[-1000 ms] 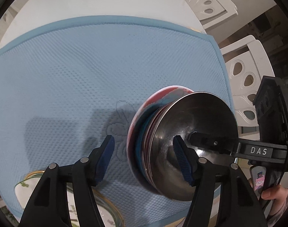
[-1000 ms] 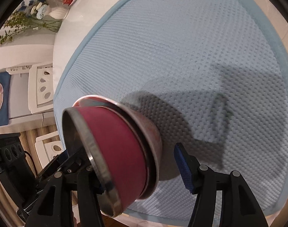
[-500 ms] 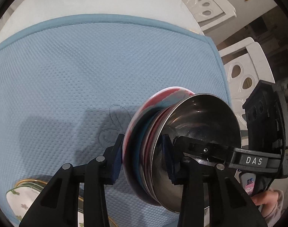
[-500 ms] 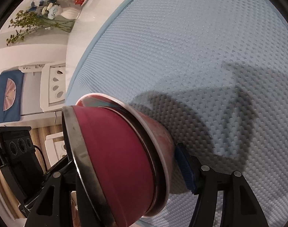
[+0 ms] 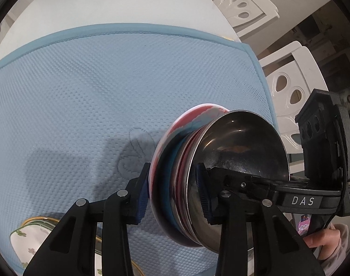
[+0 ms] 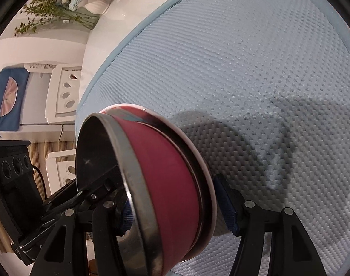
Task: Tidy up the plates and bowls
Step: 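Carry the nested bowls with both grippers toward the floral plate stack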
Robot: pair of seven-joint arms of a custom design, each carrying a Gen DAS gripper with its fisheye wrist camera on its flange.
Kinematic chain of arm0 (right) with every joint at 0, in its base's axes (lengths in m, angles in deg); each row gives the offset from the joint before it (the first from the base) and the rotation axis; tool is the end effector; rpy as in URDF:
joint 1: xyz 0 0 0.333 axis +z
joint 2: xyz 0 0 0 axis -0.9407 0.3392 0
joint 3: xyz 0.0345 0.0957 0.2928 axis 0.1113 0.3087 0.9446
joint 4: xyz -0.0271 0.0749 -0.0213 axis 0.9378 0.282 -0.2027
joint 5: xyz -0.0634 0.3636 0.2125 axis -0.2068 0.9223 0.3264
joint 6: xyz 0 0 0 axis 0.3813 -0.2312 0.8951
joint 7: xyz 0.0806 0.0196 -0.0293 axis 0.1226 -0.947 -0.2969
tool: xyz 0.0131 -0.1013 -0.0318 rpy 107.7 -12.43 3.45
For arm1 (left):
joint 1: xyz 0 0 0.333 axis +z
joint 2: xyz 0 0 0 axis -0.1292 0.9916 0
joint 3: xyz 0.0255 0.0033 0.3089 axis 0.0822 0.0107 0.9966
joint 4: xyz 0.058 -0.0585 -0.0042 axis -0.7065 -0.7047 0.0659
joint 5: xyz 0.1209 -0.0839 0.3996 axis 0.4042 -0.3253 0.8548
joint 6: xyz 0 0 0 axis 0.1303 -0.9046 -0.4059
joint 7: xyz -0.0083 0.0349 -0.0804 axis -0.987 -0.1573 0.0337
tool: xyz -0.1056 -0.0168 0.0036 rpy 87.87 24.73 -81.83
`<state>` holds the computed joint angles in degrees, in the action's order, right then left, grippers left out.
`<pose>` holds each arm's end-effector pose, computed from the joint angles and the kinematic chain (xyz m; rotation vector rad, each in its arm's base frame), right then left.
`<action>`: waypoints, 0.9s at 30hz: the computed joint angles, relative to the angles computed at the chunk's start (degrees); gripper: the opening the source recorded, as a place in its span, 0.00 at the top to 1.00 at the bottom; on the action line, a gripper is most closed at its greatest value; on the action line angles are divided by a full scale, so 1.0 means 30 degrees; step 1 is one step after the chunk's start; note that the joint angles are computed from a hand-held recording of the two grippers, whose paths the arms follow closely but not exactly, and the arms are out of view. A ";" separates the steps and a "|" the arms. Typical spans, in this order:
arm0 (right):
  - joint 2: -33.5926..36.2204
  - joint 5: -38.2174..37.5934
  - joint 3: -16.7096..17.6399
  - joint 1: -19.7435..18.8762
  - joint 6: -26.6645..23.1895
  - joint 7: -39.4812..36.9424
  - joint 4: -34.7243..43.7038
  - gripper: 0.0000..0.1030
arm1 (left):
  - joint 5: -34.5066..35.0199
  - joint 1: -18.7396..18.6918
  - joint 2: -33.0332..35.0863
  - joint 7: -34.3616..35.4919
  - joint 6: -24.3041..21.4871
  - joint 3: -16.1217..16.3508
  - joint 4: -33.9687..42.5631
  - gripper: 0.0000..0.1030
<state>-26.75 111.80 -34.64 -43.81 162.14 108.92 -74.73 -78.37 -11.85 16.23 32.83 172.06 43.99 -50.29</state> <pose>0.5018 0.2677 0.4547 -0.9617 2.3206 0.3560 0.6832 -0.1719 0.5098 1.1998 -2.6352 0.4879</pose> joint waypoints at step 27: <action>0.1442 -0.2974 0.0936 -0.0123 -0.0703 0.1521 0.3212 0.41 | -0.1298 0.1573 -0.0574 0.0554 0.0012 0.0459 0.0030 0.67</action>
